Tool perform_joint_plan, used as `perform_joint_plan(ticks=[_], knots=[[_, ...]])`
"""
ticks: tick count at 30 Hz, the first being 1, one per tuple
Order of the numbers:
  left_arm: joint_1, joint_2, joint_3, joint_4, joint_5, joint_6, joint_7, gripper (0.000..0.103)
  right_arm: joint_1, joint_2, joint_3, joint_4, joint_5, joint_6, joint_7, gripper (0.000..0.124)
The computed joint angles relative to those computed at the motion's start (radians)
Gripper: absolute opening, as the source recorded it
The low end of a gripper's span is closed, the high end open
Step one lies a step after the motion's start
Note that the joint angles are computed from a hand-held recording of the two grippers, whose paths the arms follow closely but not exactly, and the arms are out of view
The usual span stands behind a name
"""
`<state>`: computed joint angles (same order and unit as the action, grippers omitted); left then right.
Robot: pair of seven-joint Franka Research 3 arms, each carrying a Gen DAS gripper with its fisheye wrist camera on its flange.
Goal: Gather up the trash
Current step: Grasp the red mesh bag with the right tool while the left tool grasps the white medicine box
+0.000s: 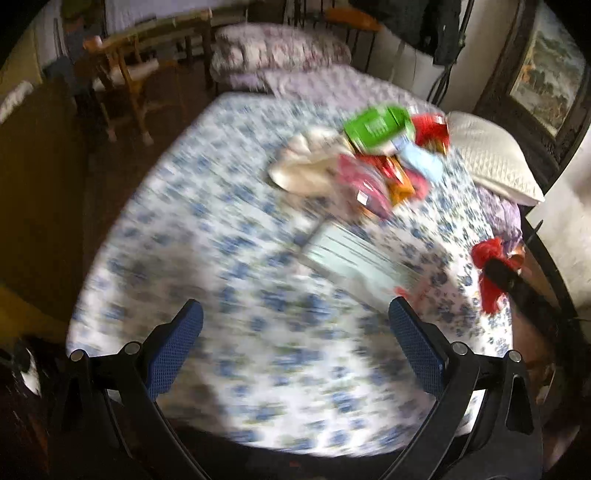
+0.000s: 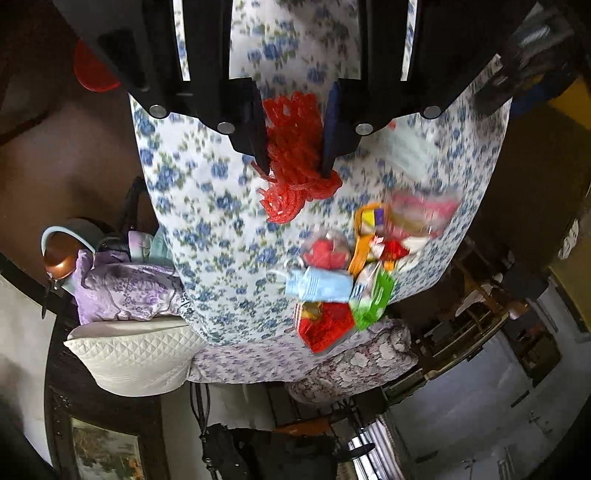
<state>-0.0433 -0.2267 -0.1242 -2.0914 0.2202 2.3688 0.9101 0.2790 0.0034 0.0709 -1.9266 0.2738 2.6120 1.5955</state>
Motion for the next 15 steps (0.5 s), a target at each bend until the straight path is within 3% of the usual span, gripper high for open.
perform_joint_plan(ticks=[3,9,13,15], knots=[[-0.008,0.135,-0.017,0.121,-0.024,-0.081,-0.056,0.097,-0.003,0.005,-0.003,0.011,0.027,-0.007,-0.031,0.027],[-0.014,0.260,-0.015,0.229,-0.038,-0.090,-0.184,0.097,-0.010,-0.009,-0.006,-0.010,0.094,0.007,-0.104,0.028],[-0.034,0.326,-0.019,0.324,0.047,-0.193,-0.235,0.096,-0.018,-0.013,-0.013,-0.015,0.148,0.008,-0.133,0.028],[-0.041,0.323,-0.020,0.319,0.066,-0.196,-0.238,0.096,-0.020,-0.012,-0.013,-0.015,0.160,0.005,-0.140,0.028]])
